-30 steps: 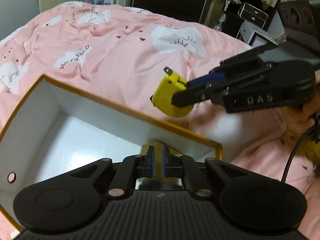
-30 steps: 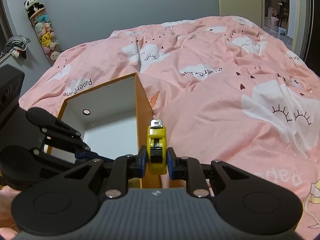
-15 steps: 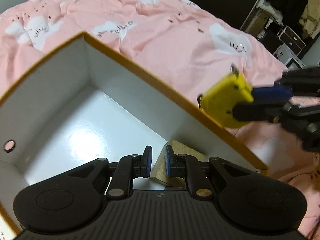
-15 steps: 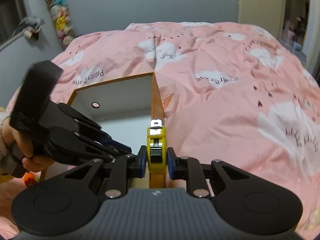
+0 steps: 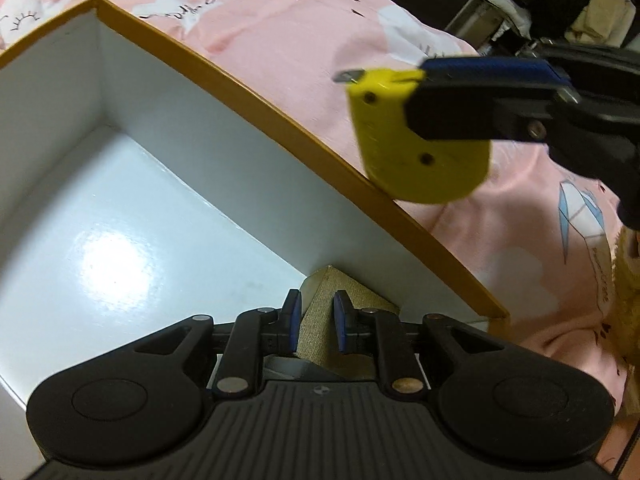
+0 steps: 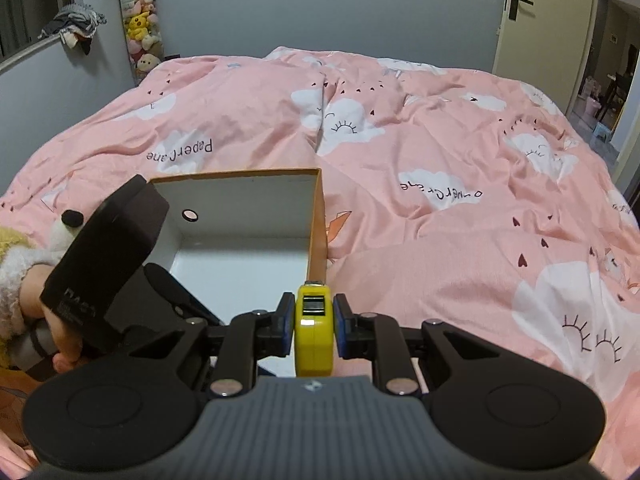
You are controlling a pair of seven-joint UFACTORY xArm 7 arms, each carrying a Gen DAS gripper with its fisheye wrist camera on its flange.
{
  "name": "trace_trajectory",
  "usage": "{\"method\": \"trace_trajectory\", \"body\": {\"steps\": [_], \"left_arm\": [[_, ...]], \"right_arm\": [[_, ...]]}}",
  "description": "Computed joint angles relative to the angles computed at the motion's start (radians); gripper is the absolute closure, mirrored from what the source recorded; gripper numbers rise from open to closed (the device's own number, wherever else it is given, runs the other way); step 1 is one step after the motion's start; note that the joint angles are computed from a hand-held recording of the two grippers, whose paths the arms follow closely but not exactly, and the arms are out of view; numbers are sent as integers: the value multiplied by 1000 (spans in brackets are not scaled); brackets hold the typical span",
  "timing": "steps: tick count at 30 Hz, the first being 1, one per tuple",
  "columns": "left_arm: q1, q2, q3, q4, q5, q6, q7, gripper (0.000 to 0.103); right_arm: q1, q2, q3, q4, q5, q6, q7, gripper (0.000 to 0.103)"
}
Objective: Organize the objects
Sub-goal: 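Carry the gold box to the shoebox rim with the left tool while the right tool holds the tape measure, then lower the gold box into the shoebox and open the left tool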
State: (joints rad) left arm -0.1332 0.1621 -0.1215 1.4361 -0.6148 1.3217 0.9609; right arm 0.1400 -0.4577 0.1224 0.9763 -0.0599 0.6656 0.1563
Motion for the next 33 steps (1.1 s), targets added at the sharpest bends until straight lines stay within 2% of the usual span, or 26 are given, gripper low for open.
{"method": "trace_trajectory", "body": {"steps": [6,13,18,22,26,30,33], "left_arm": [[8,-18,5,-12,10,55,29,84],[3,-69,15,-73,-3,17,65,84],[20,-135,44,-154,-94,-55,81,84],[60,-191,93,-182,-182,-64,92,84],[87,-243,122,-200,-161,-108,37,84],[80,-280,120,-206,-86,-209,-38,84],[80,-315,139,-246,-85,-258,-48,84]], "right_arm": [[-2,-22,13,5,-25,-5,2,82],[64,-13,-36,42,79,32,-105,82],[83,20,-57,83,149,103,-174,82],[91,36,-69,114,189,155,-236,82],[110,92,-74,168,209,228,-371,82],[129,183,-63,231,181,324,-608,82],[129,243,-39,268,125,371,-777,82]]}}
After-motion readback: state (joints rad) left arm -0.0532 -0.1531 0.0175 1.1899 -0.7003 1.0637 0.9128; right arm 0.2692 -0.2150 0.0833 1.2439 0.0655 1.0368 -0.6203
